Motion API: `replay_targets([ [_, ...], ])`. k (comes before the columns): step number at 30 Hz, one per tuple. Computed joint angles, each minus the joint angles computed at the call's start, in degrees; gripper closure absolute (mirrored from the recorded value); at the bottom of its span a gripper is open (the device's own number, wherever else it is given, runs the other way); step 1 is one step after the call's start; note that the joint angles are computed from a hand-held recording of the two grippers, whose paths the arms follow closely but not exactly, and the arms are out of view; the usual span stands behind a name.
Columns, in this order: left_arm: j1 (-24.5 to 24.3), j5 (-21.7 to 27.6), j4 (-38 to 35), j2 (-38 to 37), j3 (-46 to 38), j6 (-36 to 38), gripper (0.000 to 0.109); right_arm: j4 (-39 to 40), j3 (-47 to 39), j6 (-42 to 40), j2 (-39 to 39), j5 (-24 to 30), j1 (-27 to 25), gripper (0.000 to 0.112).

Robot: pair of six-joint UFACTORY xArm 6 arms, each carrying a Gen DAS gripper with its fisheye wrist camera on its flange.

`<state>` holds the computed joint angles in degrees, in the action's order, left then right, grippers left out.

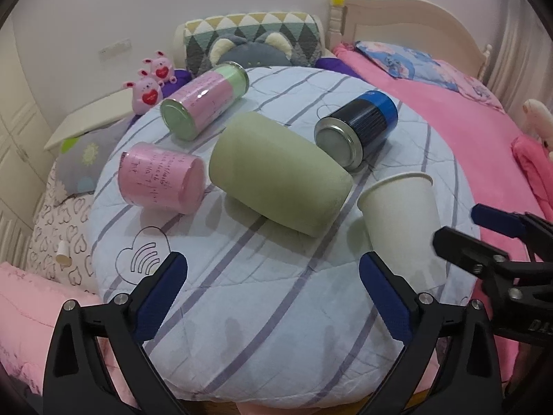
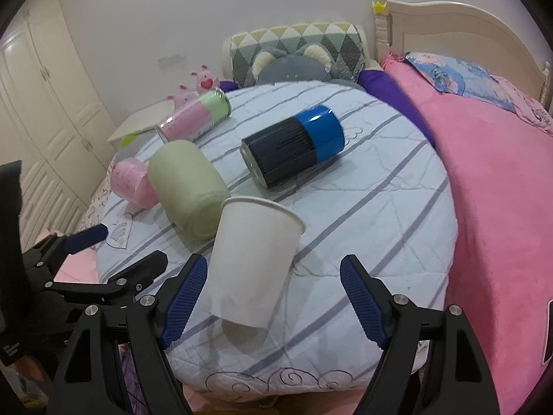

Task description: Flip cup upright

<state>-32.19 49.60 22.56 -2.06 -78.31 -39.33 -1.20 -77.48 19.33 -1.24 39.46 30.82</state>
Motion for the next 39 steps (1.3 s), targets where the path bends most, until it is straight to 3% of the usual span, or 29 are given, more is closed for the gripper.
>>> replay_targets([
  [4,1.33,-0.85,-1.93,-0.16,0.88,1.38,0.007,4.12,-2.49,-1.86,2.4,2.2,-0.21,0.032],
  [15,3.6,-0.43,-1.81,0.91,0.4,4.11,0.007,4.17,-9.73,-2.0,8.76,5.84,-0.14,0.032],
  [36,5.89,1.17,-4.95,3.4,-0.68,6.46,0.007,12.7,-24.44,-5.58,20.83,14.72,-2.27,0.032],
  [39,5.89,1.27,-4.89,3.59,-0.87,6.15,0.007,12.45,-24.06,-5.82,20.83,13.66,-2.59,0.039],
])
